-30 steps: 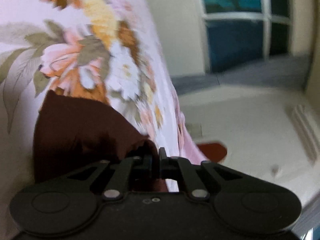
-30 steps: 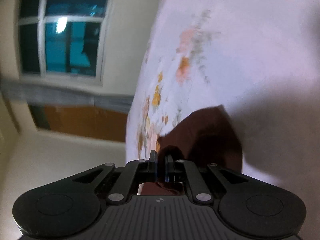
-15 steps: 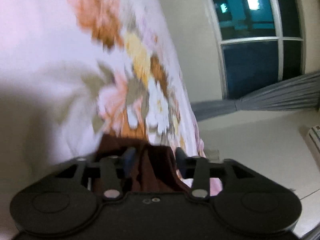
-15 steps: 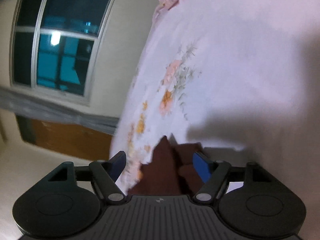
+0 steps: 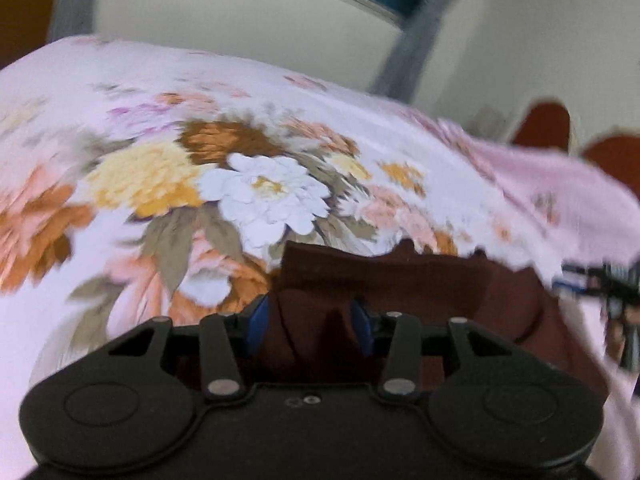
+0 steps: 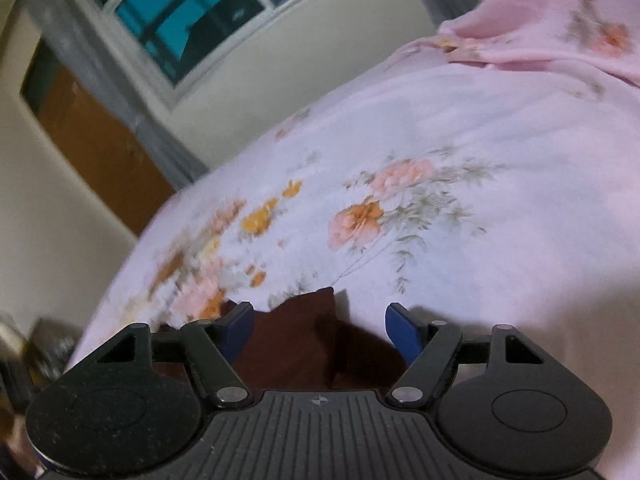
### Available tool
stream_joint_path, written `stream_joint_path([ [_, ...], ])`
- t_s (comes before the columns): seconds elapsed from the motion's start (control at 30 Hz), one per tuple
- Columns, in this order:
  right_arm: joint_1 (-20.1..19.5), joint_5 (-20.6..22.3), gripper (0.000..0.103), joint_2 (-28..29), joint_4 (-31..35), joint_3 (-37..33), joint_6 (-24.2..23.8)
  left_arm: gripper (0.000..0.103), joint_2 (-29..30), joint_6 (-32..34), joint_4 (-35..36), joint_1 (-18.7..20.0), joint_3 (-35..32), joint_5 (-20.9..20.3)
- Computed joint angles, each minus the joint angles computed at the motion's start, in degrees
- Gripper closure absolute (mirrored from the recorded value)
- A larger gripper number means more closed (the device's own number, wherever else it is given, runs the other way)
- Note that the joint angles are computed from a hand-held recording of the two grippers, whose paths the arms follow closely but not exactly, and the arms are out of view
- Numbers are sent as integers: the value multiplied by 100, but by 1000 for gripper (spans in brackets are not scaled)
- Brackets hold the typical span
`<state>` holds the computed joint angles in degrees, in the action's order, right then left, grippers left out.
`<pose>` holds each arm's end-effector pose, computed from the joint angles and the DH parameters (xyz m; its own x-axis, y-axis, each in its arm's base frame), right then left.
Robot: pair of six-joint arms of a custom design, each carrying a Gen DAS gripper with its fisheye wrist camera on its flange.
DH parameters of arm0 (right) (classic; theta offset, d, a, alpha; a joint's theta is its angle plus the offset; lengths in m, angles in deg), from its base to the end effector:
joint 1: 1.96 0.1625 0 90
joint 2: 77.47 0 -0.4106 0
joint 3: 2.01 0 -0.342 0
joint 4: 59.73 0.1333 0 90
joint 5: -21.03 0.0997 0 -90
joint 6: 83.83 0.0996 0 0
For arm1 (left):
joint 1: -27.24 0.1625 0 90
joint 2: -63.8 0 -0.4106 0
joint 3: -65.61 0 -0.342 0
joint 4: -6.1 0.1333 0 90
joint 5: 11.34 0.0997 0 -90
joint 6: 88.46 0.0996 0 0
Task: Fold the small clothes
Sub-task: 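Hold the folded shirt with the left tool while the right tool closes on it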
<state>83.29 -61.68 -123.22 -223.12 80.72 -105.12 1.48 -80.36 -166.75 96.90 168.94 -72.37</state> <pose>0.0876 -0.7083 0.2306 -0.9511 -0.2846 0.1204 -0.2991 0.7499 -0.5901 -0.0318 -0.6081 0.3033 -0.8868 0.0996 -0.4512 0.3878 0.6914 -0.6096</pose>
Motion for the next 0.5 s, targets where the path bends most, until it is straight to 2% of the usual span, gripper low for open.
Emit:
stream_joint_path([
  [0.03, 19, -82, 44, 111, 223, -184, -131, 61, 98, 166, 146, 14, -144, 40],
  [0.07, 41, -178, 47, 157, 355, -273, -225, 61, 185, 317, 167, 24, -233, 77],
  [0.13, 60, -242, 48, 297, 497, -464, -340, 61, 316, 524, 35, 31, -314, 240],
  [0.27, 62, -220, 48, 561, 690, -835, -352, 60, 482, 532, 232, 161, -561, 42],
  [0.3, 73, -243, 55, 587, 748, -884, -396, 63, 496, 533, 206, 184, -577, -17],
  [0.33, 96, -309, 68, 622, 803, -942, -424, 70, 519, 496, 203, 216, -616, -114],
  [0.37, 110, -350, 75, 656, 837, -994, -422, 76, 529, 465, 191, 249, -642, -220],
  [0.4, 127, -391, 89, 675, 817, -1012, -422, 90, 540, 465, 116, 259, -636, -250],
  [0.43, 151, -444, 96, 679, 801, -1003, -468, 92, 544, 430, 147, 274, -654, -308],
  [0.5, 177, -476, 96, 678, 706, -941, -592, 93, 554, 480, 29, 247, -609, -269],
])
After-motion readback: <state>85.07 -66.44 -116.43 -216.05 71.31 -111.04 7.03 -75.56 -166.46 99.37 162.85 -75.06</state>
